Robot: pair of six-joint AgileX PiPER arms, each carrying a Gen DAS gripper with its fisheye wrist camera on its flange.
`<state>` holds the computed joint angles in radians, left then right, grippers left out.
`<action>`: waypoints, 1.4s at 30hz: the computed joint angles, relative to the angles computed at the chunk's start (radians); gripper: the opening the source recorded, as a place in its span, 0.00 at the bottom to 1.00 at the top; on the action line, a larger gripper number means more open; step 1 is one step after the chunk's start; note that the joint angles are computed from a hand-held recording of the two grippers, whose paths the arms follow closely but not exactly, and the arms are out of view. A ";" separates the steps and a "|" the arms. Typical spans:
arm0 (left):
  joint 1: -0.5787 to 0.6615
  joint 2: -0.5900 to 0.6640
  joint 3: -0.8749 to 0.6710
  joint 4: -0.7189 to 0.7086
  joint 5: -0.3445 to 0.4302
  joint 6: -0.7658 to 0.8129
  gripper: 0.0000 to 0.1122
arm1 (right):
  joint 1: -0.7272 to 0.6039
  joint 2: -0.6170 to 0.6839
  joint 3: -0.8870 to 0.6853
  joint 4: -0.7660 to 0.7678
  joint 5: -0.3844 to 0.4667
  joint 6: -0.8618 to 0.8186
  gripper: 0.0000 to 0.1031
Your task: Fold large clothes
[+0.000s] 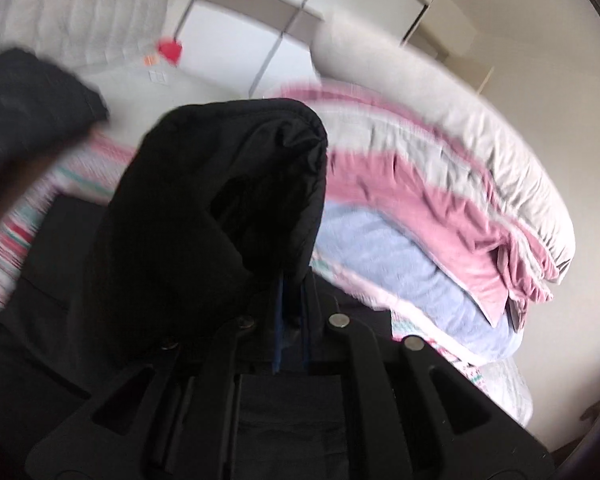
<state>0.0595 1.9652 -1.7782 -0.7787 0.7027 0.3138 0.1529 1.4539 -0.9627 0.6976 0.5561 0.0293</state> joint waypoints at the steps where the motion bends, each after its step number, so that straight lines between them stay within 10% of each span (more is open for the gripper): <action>1: -0.036 0.096 -0.078 0.038 0.062 -0.052 0.19 | -0.009 0.004 -0.003 0.005 0.005 -0.004 0.77; 6: -0.090 0.266 -0.130 0.048 0.182 -0.089 0.19 | -0.019 0.013 -0.009 0.005 0.027 -0.005 0.77; 21: 0.193 0.014 0.309 -0.450 0.181 0.489 0.39 | -0.010 -0.018 -0.011 -0.023 0.025 0.006 0.77; 26: 0.058 0.109 0.231 -0.171 0.069 0.250 0.44 | 0.003 0.002 -0.019 -0.032 0.019 0.021 0.77; 32: -0.142 0.075 0.396 0.151 -0.366 0.158 0.43 | 0.022 0.003 -0.020 -0.082 0.028 0.046 0.77; 39: -0.123 -0.062 0.444 0.353 -0.270 -0.049 0.44 | 0.000 -0.026 0.006 -0.111 0.033 0.061 0.77; 42: -0.124 -0.213 0.589 0.466 -0.333 -0.116 0.61 | 0.037 -0.053 -0.002 -0.222 0.020 0.144 0.77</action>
